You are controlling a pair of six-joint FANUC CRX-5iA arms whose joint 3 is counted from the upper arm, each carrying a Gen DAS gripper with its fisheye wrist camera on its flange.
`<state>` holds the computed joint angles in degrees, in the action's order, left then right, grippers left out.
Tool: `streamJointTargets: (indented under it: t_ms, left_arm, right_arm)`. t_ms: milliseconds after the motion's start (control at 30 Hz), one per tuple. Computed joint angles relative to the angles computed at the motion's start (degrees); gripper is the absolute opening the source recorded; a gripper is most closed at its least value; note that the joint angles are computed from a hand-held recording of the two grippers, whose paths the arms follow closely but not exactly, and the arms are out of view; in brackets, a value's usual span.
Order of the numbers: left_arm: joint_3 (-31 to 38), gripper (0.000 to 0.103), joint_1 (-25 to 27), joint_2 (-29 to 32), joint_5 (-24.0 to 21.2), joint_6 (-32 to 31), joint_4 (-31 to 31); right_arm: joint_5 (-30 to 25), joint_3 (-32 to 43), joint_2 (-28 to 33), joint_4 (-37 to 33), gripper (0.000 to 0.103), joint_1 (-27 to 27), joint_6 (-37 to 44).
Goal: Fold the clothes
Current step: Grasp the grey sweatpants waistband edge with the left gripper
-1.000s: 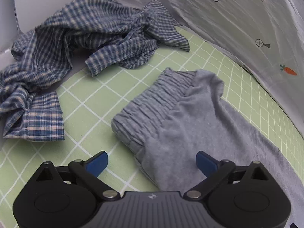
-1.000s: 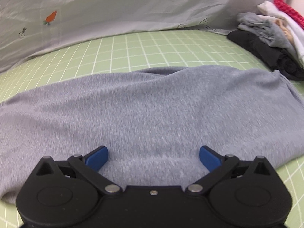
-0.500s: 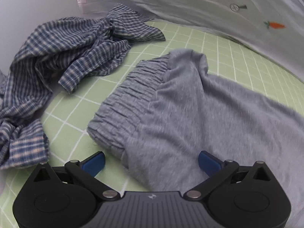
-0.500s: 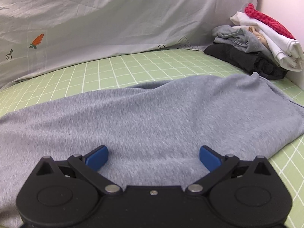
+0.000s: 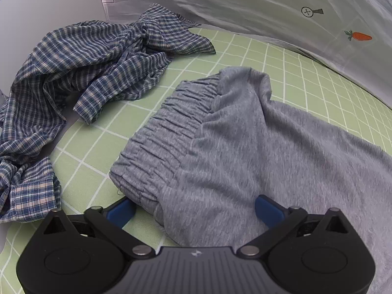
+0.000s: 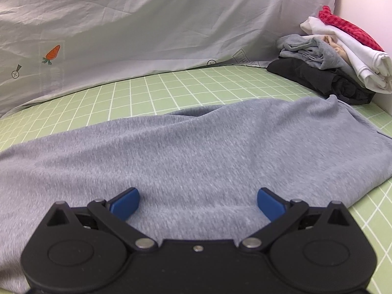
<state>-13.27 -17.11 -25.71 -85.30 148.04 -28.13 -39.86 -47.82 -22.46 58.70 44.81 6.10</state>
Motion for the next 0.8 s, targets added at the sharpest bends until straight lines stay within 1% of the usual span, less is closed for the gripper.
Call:
streamJointTargets:
  t_ms: [33,67,100,133,167,200,267,367,467,533,600,633,667,700,733,800]
  left_arm:
    - [0.4,0.079,-0.9,0.1,-0.4,1.0,-0.9]
    - [0.9,0.069,-1.9,0.2,-0.9,2.1,-2.0]
    - [0.9,0.051,-1.4,-0.1,-0.1,1.9,-1.3]
    - [0.8,0.037,-0.7,-0.5,0.9,1.5,-0.5]
    - [0.6,0.034,0.0,-0.8,1.8,1.1,0.4]
    - [1.2,0.032,-0.4,-0.3,1.8,0.7,0.2]
    - [2.7,0.029,-2.0,0.9,1.7,-0.3,-0.8]
    - [5.1,0.027,-5.9,1.6,3.1,-0.6,-2.9]
    - [8.2,0.027,-9.6,3.5,5.7,-1.8,-4.3]
    - [9.8,0.027,-11.6,5.0,8.9,-4.6,-3.8]
    - [9.4,0.027,-10.9,5.7,14.9,-9.1,0.8]
    - [9.0,0.027,-10.8,6.3,17.6,-10.3,2.7]
    - [8.6,0.029,-10.6,7.1,19.9,-11.6,5.1]
    - [8.2,0.032,-9.6,8.4,21.6,-14.6,8.9]
    - [8.0,0.036,-9.2,9.7,22.6,-18.2,12.0]
    - [9.7,0.044,-10.8,12.8,21.1,-22.7,13.4]
  right_arm:
    - [0.0,0.0,0.0,0.0,0.103,0.0,0.0]
    - [0.0,0.0,0.0,0.0,0.103,0.0,0.0]
    - [-0.1,0.0,0.0,-0.1,0.103,0.1,-0.1]
    - [-0.1,0.1,0.1,-0.1,0.103,0.1,-0.1]
    - [-0.1,0.1,0.1,0.0,0.103,0.1,-0.1]
    - [-0.1,0.1,0.1,0.0,0.103,0.1,-0.2]
    - [-0.2,0.2,0.2,-0.1,0.103,0.1,-0.2]
    - [-0.2,0.2,0.2,-0.1,0.103,0.1,-0.3]
    - [-0.4,0.2,0.2,-0.1,0.103,0.2,-0.4]
    - [-0.4,0.2,0.2,-0.2,0.103,0.2,-0.3]
    - [-0.6,0.3,0.3,-0.2,0.103,0.3,-0.4]
    - [-0.7,0.4,0.3,-0.2,0.103,0.3,-0.5]
    - [-0.8,0.4,0.4,-0.2,0.103,0.4,-0.6]
    - [-0.8,0.4,0.5,-0.2,0.103,0.5,-0.7]
    - [-0.9,0.5,0.5,-0.2,0.103,0.5,-0.7]
    - [-0.9,0.6,0.5,-0.4,0.103,0.5,-0.4]
